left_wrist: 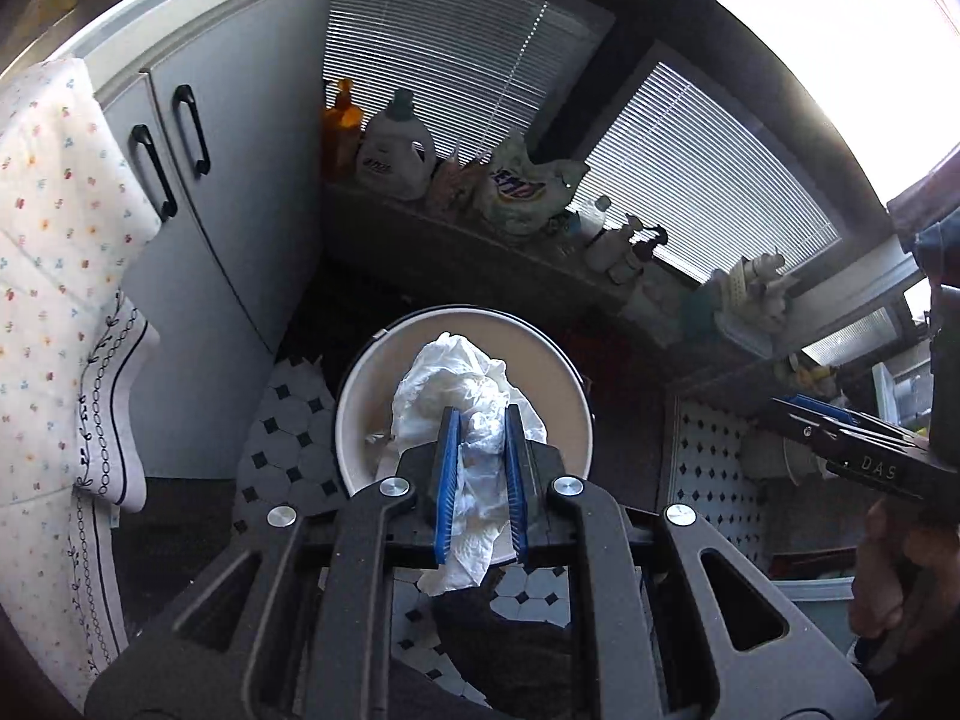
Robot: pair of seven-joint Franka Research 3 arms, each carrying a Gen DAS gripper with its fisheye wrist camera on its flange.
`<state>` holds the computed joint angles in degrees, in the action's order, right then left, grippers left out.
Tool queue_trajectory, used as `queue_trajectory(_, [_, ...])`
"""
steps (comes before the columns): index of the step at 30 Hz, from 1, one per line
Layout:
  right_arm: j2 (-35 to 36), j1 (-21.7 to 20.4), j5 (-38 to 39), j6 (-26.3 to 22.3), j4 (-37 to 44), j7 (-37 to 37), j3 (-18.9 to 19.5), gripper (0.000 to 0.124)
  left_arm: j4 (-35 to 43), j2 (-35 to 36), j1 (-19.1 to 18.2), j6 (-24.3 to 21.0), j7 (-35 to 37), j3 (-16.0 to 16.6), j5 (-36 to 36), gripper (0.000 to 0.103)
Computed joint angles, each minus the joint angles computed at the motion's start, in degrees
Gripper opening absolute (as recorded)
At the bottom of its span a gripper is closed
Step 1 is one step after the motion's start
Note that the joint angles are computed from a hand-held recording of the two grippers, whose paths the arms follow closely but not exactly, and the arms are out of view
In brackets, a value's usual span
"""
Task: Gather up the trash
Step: 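Open the right gripper over the bucket while the left releases its tissue, then move both grippers back to the counter toward the medicine box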
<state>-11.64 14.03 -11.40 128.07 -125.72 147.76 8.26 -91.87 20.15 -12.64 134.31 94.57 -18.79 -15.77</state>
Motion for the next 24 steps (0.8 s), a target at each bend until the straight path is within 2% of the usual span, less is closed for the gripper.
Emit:
queue_trajectory(1, [-0.71, -0.13, -0.14, -0.02, -0.69, 0.04, -0.13, 0.058, 0.67, 0.70, -0.09, -0.43, 0.37, -0.42, -0.50, 0.019])
queue_trajectory(3, [-1.74, -0.44, -0.31, -0.25, -1.51, 0.09, -0.15, 0.058, 1.23, 1.35, -0.44, -0.43, 0.59, -0.87, -0.94, 0.040])
queue_trajectory(6, [-2.31, -0.97, -0.48, -0.16, -1.95, -0.15, -0.10, 0.058, 1.25, 1.38, -0.67, 0.44, 0.51, -1.15, -1.46, 0.055])
queue_trajectory(13, [-0.03, -0.85, -0.44, 1.34, 0.50, -0.50, 0.38, 0.059, 0.17, -0.57, 0.13, 1.51, -0.38, -0.01, -0.90, 0.068])
queue_trajectory(15, [1.41, -0.36, -0.81, 1.87, 2.10, -0.28, 0.57, 0.064, -0.62, -1.74, 0.77, 1.88, -0.51, 0.62, -0.51, 0.073])
queue_trajectory(19, [4.76, 1.14, -1.90, 3.02, 6.16, 0.20, 0.69, 0.075, -2.31, -4.27, 2.09, 2.84, -0.95, 1.92, 0.04, 0.078])
queue_trajectory(24, [9.95, 3.82, -2.87, 3.78, 12.77, -0.51, 0.21, 0.080, -4.98, -7.92, 3.84, 4.02, -1.55, 3.68, 0.51, 0.083])
